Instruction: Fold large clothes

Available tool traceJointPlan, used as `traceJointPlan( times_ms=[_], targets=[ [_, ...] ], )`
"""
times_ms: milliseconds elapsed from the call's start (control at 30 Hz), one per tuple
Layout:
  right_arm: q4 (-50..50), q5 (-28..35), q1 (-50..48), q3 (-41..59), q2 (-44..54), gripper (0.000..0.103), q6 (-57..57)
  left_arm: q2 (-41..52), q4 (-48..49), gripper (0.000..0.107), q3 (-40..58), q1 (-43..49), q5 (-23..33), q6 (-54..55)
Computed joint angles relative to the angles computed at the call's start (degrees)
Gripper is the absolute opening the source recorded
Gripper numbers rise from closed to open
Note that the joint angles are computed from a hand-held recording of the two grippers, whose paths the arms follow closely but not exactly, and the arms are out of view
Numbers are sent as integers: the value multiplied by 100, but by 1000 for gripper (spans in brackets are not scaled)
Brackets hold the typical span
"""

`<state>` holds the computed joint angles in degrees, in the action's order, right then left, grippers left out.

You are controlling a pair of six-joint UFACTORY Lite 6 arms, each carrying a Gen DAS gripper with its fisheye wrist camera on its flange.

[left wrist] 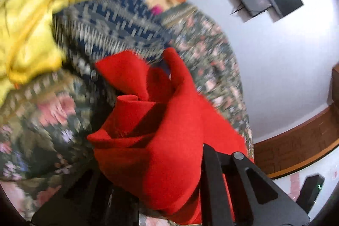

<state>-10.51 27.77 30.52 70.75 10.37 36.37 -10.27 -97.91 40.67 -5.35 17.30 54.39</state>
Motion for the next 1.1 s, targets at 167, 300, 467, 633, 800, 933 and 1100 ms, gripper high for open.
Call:
traceJointPlan(
  times_ms=[167, 300, 467, 633, 800, 933, 1100],
  targets=[
    [-747, 387, 950, 1663, 1707, 91, 439, -1101, 2326, 11, 15, 196, -219, -1807],
    [-728, 585, 1256, 2636, 2767, 99, 248, -1350, 3202, 11, 102, 334, -263, -2372],
    [-353, 855, 1268, 2926, 2937, 100, -131, -829, 3780, 11, 571, 113, -430, -2896],
    [-236, 51, 789, 764, 905, 100, 207, -531, 6543, 11, 1241, -889, -873, -5575],
    [-2038, 536, 357, -1257, -1617, 100, 2175, 594, 9514, 11, 2498, -2478, -1004, -8488],
    [-1513, 632, -406, -2571, -3619, 100, 1903, 1873, 10776, 11, 3643, -3551, -794, -9945],
    [-802, 1086, -1364, -3442, -5077, 100, 1027, 3634, 9941, 11, 5213, -4452, 48, -8682]
  ],
)
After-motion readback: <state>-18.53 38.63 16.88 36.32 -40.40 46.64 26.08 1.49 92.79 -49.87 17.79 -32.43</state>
